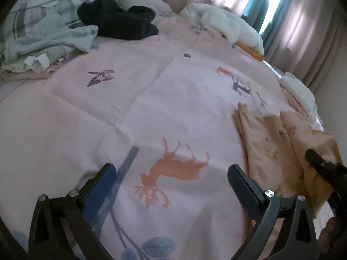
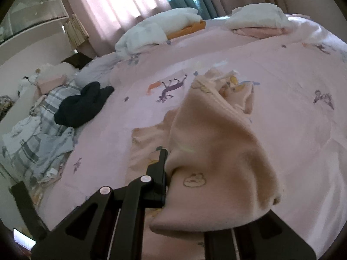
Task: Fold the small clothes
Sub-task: 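Lift the held sleepsuit edge with the right tool and fold it over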
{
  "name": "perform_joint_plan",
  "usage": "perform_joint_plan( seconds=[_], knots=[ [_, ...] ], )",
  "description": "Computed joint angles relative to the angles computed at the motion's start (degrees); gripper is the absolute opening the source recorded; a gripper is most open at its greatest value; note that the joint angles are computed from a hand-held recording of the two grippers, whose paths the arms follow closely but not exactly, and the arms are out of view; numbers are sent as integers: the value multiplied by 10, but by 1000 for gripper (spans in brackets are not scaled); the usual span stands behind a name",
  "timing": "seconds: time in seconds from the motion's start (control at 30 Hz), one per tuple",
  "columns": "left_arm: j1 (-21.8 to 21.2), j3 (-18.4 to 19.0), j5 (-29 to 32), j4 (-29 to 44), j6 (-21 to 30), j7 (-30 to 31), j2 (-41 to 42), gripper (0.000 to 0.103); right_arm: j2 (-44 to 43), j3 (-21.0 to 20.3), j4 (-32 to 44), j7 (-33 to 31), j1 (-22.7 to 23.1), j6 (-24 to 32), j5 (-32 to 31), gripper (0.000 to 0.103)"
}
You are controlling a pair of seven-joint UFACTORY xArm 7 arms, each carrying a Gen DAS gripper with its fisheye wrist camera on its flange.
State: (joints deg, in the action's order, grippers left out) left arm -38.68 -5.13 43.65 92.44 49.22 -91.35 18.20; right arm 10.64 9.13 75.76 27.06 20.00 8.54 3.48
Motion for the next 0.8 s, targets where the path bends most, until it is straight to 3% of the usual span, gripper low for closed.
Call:
perform_joint_plan(
  seconds=[0.03,0.13,0.17,0.27,0.3,0.37,0.4,0.43,0.53,0.6,0.63,0.67,0.7,0.73,0.8],
  knots=[
    [2,-1,1,3,-1,-6,2,101,-1,-8,3,8,9,2,-19,11],
    [52,-53,18,-6,-13,-37,-2,101,-5,-7,4,0,12,2,-31,11],
    [44,-40,11,-11,-22,-39,-6,101,-8,-1,-1,-1,6,-4,-31,11],
    [-8,28,-15,-27,-51,-48,-17,101,-13,-72,-5,112,51,-34,-127,11],
    [-43,72,-26,-36,-67,-55,-22,101,-11,-90,3,141,60,-30,-152,11],
    [-48,91,-15,-68,-134,-86,-37,101,-12,-62,6,132,28,-34,-128,11],
    [-15,66,-5,-86,-194,-95,-44,101,-15,-23,3,95,-8,-45,-83,11],
    [41,16,-4,-98,-254,-87,-45,101,-19,-7,-1,73,-21,-50,-63,11],
    [213,-155,87,-89,-434,-152,-5,101,-24,-51,10,98,22,-27,-110,11],
    [246,-196,87,-74,-499,-114,24,101,-22,-28,13,65,6,-25,-73,11],
    [241,-205,56,-63,-496,-60,39,96,-19,16,14,18,-26,-28,-19,11],
    [232,-210,13,-55,-469,0,47,83,-20,35,12,-14,-41,-29,15,11],
    [234,-233,-27,-37,-417,60,59,76,-21,41,12,-33,-42,-28,33,11],
    [223,-232,-68,-22,-389,106,70,69,-22,28,13,-31,-28,-26,27,11],
    [222,-242,-129,-6,-364,150,94,59,-24,6,15,-11,-6,-22,-9,11]
  ],
)
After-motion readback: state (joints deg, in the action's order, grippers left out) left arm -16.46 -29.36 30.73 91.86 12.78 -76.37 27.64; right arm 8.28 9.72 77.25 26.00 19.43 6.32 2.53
